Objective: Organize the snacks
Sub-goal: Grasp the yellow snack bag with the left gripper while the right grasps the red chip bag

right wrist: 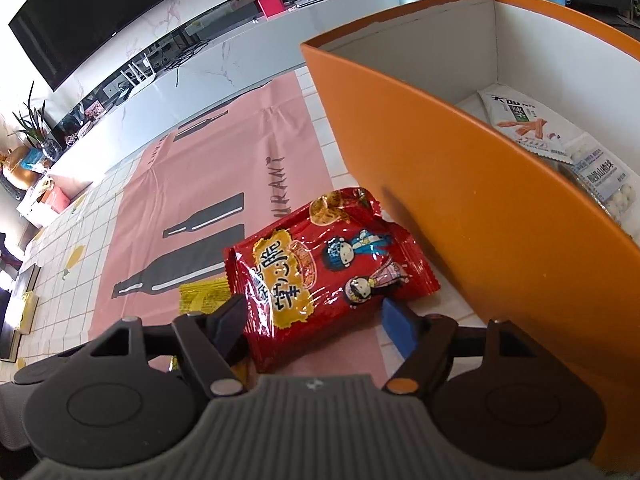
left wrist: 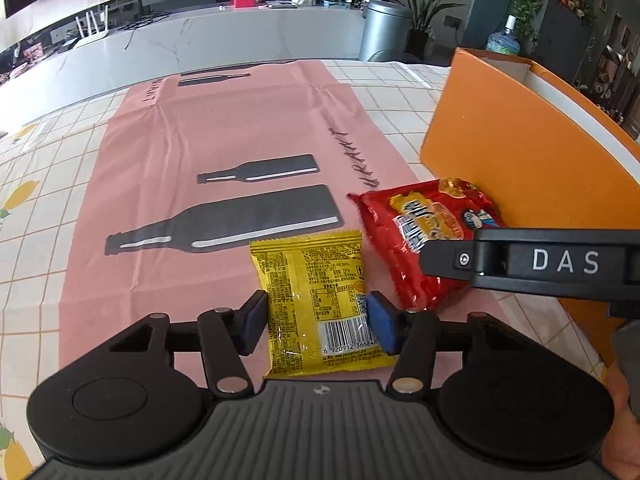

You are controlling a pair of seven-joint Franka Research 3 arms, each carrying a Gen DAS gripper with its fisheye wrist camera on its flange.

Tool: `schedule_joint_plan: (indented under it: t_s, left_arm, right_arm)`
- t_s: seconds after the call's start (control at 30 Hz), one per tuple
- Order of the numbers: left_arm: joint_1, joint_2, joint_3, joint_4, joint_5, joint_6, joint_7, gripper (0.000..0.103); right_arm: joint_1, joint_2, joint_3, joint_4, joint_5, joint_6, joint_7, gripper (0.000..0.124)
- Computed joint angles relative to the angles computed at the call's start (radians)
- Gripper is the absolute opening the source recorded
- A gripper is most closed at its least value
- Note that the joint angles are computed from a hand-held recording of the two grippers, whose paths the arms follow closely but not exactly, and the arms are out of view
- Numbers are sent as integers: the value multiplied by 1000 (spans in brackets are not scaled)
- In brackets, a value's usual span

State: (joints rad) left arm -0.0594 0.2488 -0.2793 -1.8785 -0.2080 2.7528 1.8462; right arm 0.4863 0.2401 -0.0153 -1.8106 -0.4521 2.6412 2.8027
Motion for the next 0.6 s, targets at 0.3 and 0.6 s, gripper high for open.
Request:
schedule_joint_plan:
  t_s: [0.3, 0.6]
  left_arm:
    - [32, -100, 70, -107, 24, -3, -98, 61]
    - [55, -167, 97, -169, -72, -28, -36, 60]
  right_arm:
    - [41, 89, -20, 118, -14, -79, -35, 78]
    - [84, 133, -24, 187, -83, -138, -97, 47]
